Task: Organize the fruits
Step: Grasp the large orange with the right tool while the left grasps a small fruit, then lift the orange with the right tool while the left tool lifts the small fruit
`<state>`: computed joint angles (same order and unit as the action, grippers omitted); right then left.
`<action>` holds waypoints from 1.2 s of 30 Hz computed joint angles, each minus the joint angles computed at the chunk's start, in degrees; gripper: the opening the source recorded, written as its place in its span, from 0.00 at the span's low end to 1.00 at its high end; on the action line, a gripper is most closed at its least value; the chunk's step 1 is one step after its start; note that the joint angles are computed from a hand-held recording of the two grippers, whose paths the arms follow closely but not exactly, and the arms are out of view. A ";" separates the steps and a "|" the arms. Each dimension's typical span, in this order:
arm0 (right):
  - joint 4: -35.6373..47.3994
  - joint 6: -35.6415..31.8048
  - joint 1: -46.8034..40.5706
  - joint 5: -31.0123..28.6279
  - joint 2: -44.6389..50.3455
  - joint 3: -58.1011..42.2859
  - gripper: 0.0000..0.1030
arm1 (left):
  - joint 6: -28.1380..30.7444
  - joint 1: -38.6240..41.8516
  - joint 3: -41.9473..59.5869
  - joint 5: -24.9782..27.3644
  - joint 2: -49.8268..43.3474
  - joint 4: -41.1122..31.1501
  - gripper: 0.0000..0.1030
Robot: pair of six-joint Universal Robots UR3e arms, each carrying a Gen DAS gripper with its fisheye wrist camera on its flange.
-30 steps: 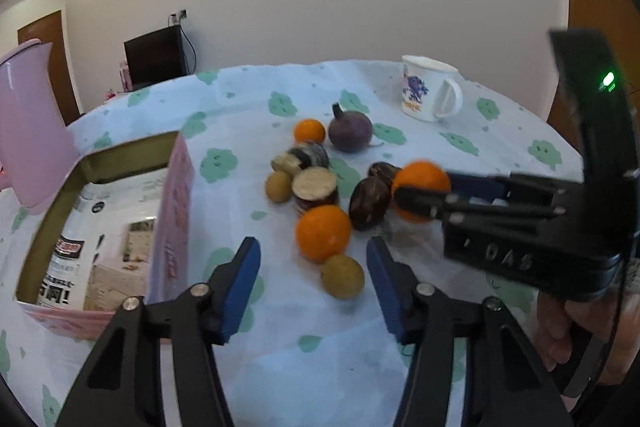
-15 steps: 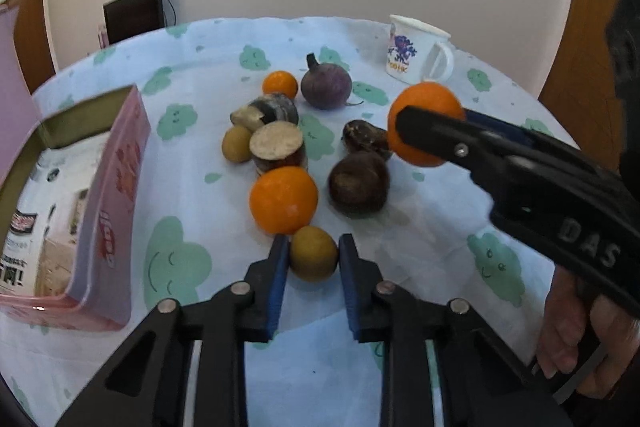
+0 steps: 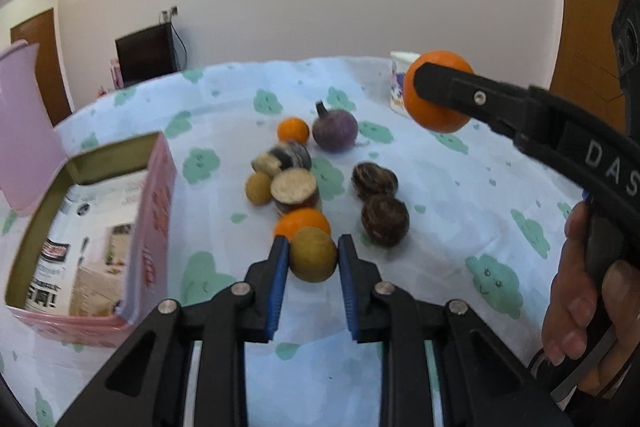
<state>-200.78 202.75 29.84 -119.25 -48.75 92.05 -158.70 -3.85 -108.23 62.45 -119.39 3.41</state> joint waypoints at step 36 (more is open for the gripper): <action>-11.23 -17.74 4.61 -14.07 12.51 -18.11 0.48 | -4.47 2.99 -2.83 6.94 -1.30 19.69 0.25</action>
